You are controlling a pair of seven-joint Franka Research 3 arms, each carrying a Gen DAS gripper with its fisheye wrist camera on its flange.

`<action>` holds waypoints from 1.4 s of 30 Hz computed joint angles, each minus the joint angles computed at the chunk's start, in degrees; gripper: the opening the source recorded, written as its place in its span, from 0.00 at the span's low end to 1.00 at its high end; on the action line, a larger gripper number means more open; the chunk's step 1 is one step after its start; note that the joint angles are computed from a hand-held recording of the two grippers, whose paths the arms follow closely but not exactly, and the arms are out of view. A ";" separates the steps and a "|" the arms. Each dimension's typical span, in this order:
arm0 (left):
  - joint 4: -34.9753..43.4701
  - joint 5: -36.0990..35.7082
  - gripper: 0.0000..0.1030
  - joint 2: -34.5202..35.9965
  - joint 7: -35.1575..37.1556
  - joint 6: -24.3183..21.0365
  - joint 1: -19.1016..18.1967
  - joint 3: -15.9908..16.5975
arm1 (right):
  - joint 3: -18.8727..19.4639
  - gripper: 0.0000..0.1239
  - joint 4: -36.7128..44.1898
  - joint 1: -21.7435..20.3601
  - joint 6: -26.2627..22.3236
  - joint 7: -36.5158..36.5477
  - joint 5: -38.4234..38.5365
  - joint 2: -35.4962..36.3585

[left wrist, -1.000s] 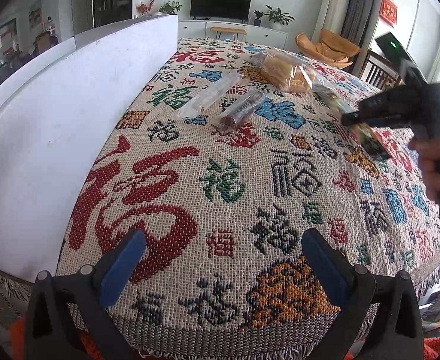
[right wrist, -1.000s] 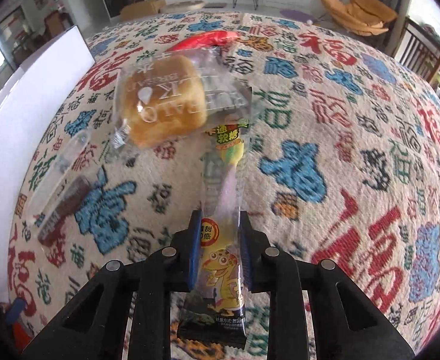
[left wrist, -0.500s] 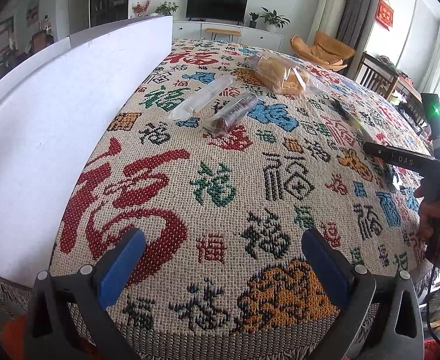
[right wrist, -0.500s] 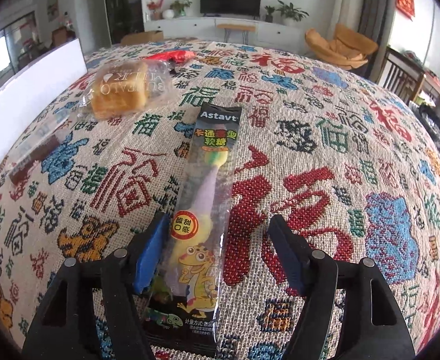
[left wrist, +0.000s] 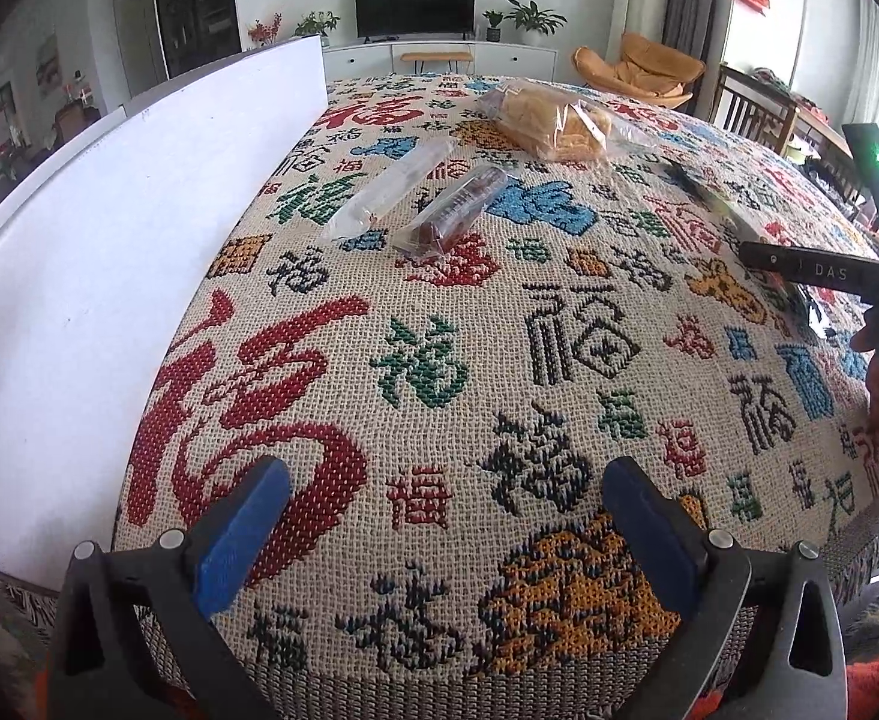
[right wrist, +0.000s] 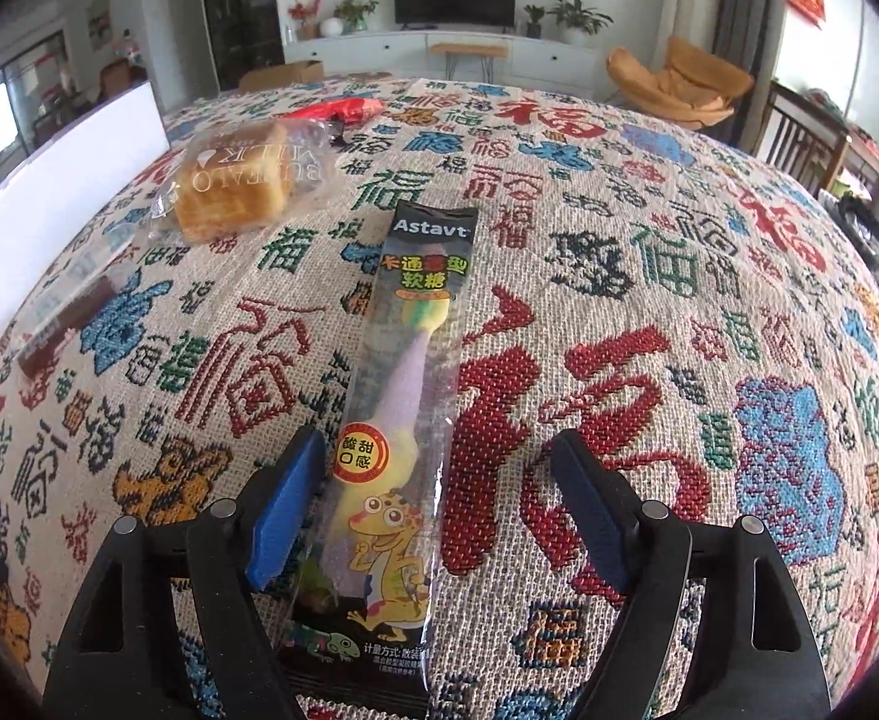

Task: Organize snacks
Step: 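Lift the candy packet with the right gripper and hold it above the table, then grasp the dark stick in clear wrap with the left gripper while the right holds the candy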

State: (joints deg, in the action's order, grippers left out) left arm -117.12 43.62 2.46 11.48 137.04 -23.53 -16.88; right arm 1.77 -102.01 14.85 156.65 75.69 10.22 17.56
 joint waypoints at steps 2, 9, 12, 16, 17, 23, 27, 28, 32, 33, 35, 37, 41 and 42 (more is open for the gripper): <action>-0.12 0.11 1.00 -0.04 -0.34 0.24 0.02 0.05 | -0.01 0.65 0.00 0.01 0.00 -0.02 0.03 0.00; -0.10 0.51 1.00 0.02 -0.36 0.33 0.02 0.09 | 0.01 0.65 0.01 -0.03 0.01 -0.12 0.13 0.01; -0.42 -0.82 1.00 -0.33 0.84 0.99 0.24 0.16 | -0.01 0.65 0.05 -0.03 -0.01 -0.13 0.13 0.03; -5.78 -3.81 1.00 -4.58 -1.58 9.95 1.93 0.95 | 0.00 0.65 -0.06 -0.01 0.03 -0.12 0.16 -0.05; -7.66 -4.36 1.00 -5.94 -2.97 13.76 2.68 1.22 | 0.00 0.65 -0.06 -0.01 0.03 -0.12 0.16 -0.05; -5.46 -10.60 0.99 -5.27 2.08 19.37 5.62 1.62 | 0.00 0.65 -0.08 -0.01 0.04 -0.14 0.19 -0.07; 8.57 -17.76 0.74 3.75 19.75 8.53 5.95 2.10 | 0.09 0.66 -0.01 -0.12 0.00 -0.35 0.42 -0.03; 12.20 -19.22 0.66 6.29 22.59 6.20 6.11 2.36 | 0.11 0.66 -0.07 -0.12 0.06 -0.38 0.45 -0.03; 24.58 -24.88 0.43 15.72 31.12 -0.65 6.22 2.97 | 0.08 0.66 -0.09 -0.09 0.09 -0.37 0.47 -0.04; 27.11 -24.93 0.38 17.51 32.44 -2.80 5.70 3.23 | 0.10 0.66 -0.07 -0.12 0.09 -0.41 0.52 -0.02; 30.34 -24.53 0.33 19.93 34.06 -5.61 4.54 3.89 | 0.06 0.66 -0.12 -0.08 0.11 -0.37 0.47 -0.06; 31.32 -23.16 0.21 20.33 32.93 -7.31 3.27 4.90 | 0.08 0.66 -0.15 -0.10 0.11 -0.41 0.51 -0.09; 22.68 -27.47 0.16 14.69 30.80 -0.60 4.87 4.05 | 0.21 0.66 -0.02 -0.21 0.01 -0.66 0.77 0.00; 20.48 -27.09 0.16 13.05 29.53 0.38 4.60 4.05 | 0.26 0.68 0.11 -0.21 -0.10 -0.71 0.88 0.09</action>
State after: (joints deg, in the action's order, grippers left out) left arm -96.64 16.53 15.52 41.00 137.41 -18.93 -12.83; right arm 2.03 -101.91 14.64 156.55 74.98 11.09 17.64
